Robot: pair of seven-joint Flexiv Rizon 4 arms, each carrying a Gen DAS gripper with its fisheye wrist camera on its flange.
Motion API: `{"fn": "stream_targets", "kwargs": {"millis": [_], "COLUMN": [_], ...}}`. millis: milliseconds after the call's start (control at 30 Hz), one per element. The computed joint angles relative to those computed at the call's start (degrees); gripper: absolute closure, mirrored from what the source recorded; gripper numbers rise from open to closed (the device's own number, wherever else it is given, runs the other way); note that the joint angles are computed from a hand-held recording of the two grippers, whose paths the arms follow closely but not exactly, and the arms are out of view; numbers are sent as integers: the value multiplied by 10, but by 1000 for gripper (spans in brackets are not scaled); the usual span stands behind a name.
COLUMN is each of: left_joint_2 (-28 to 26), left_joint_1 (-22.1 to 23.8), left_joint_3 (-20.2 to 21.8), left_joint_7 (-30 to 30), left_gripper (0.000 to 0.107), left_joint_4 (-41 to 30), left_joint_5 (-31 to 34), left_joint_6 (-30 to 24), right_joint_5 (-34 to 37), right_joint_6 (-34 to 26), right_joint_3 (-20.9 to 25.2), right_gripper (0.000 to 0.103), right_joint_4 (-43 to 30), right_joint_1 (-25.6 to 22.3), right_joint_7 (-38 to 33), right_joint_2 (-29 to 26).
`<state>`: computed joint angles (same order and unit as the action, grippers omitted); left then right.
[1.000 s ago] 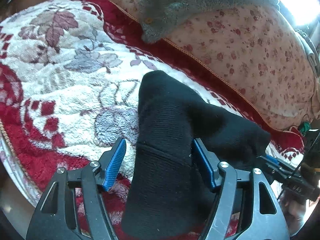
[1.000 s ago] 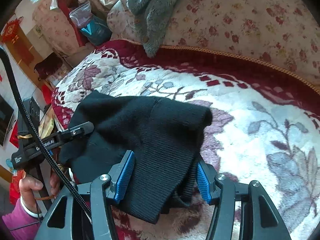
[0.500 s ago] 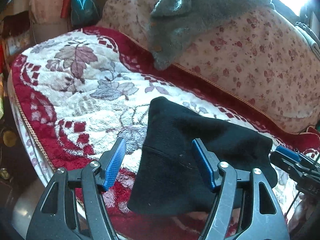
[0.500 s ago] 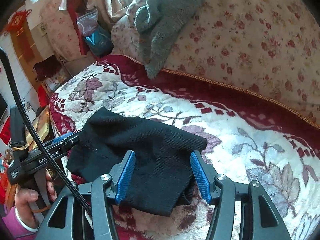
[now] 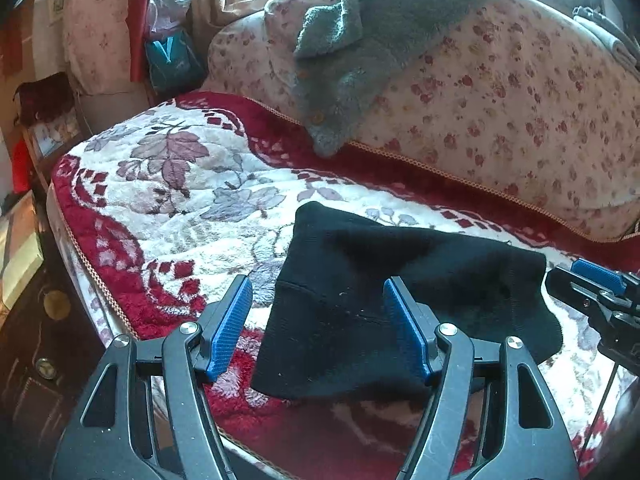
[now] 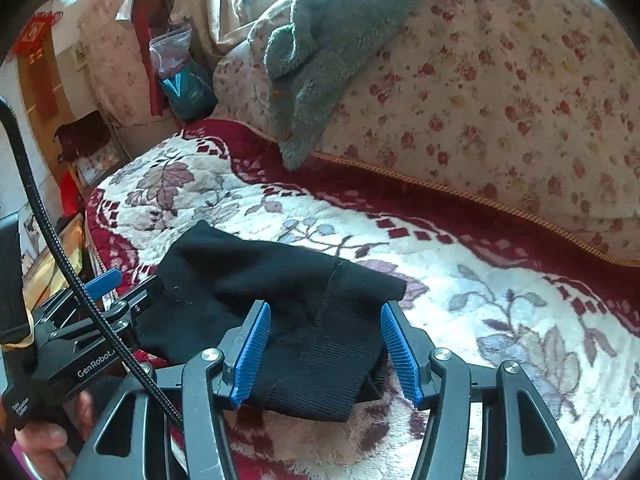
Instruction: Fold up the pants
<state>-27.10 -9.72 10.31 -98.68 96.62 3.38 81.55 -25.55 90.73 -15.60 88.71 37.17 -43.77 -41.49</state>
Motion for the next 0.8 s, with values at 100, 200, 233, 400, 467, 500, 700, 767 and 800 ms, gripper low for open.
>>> {"fn": "stream_targets", "kwargs": {"millis": [100,200,233,400,467,500,700,767,800], "left_joint_2": [1,3,3,6,7,7,9,8,8], "left_joint_1": [-12,-12,-12,-10,-4,-1,14,16,14], "left_joint_3": [14,13,14,11,2,-1,-25,-28,-26], "left_joint_7": [-17,-20,-21,-28,-24,-21,5,11,13], "left_gripper": [38,38,38,38,38,38,38,38,38], "left_joint_4": [-2,-1,-1,3,7,8,16,17,17], "left_joint_5": [8,13,16,20,15,13,-11,-17,-18], "left_joint_6": [-2,-7,-8,-3,0,1,6,7,6], "right_joint_5": [1,-1,-3,-18,-21,-23,-31,-33,-34], "right_joint_6": [0,-3,-1,0,0,0,1,-3,-7], "right_joint_3": [-32,-35,-42,-96,-108,-115,-133,-130,-128], "right_gripper": [48,48,48,47,47,47,47,47,47], "right_joint_4": [12,16,19,31,33,35,41,40,39], "right_joint_1": [21,23,28,68,77,83,97,95,94], "right_joint_7": [18,25,29,47,53,55,62,61,61], "right_joint_2": [3,5,5,3,2,2,2,2,2]}}
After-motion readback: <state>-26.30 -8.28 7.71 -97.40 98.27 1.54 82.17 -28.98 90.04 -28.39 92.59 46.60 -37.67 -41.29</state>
